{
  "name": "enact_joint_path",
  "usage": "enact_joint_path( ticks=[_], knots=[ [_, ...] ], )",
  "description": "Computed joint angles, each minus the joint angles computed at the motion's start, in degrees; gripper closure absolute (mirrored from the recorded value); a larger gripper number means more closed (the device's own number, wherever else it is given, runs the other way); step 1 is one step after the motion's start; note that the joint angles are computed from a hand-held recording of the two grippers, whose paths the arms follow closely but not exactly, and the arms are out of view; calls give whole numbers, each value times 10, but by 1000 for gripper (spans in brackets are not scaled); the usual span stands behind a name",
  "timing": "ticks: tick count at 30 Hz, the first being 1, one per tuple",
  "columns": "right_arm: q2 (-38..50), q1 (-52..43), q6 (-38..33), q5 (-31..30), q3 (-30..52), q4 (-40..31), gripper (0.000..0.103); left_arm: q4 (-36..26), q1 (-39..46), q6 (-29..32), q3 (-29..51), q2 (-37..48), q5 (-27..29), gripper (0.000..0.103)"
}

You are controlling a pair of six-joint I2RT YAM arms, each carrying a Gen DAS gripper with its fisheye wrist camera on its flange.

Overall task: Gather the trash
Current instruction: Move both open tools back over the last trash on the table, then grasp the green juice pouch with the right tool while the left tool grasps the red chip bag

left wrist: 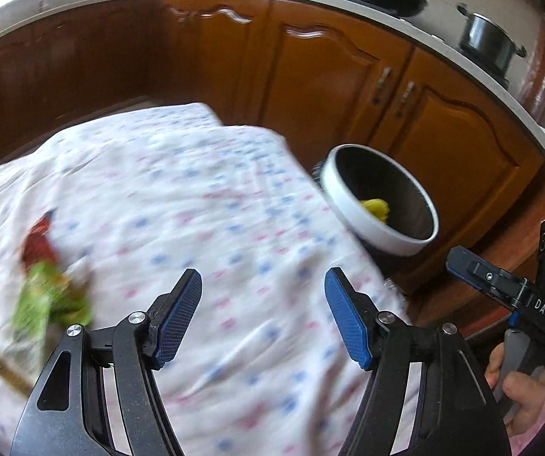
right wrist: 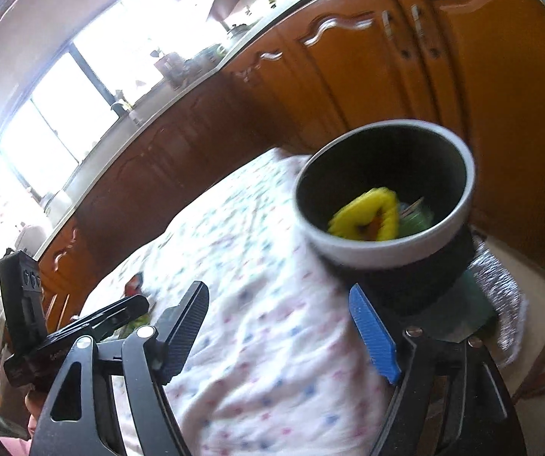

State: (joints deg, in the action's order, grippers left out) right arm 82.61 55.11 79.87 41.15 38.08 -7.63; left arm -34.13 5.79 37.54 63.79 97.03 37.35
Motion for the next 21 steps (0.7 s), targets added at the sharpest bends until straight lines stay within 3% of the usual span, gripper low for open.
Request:
enact_joint_path(
  ticks=[13,21],
  knots=[
    [206,32,-61,-64,177,66,25,-53,136,67,115,86,16,35],
    [283,36,-108,-106,276,66,25,-58,150,29,209,145,-2,35]
  ],
)
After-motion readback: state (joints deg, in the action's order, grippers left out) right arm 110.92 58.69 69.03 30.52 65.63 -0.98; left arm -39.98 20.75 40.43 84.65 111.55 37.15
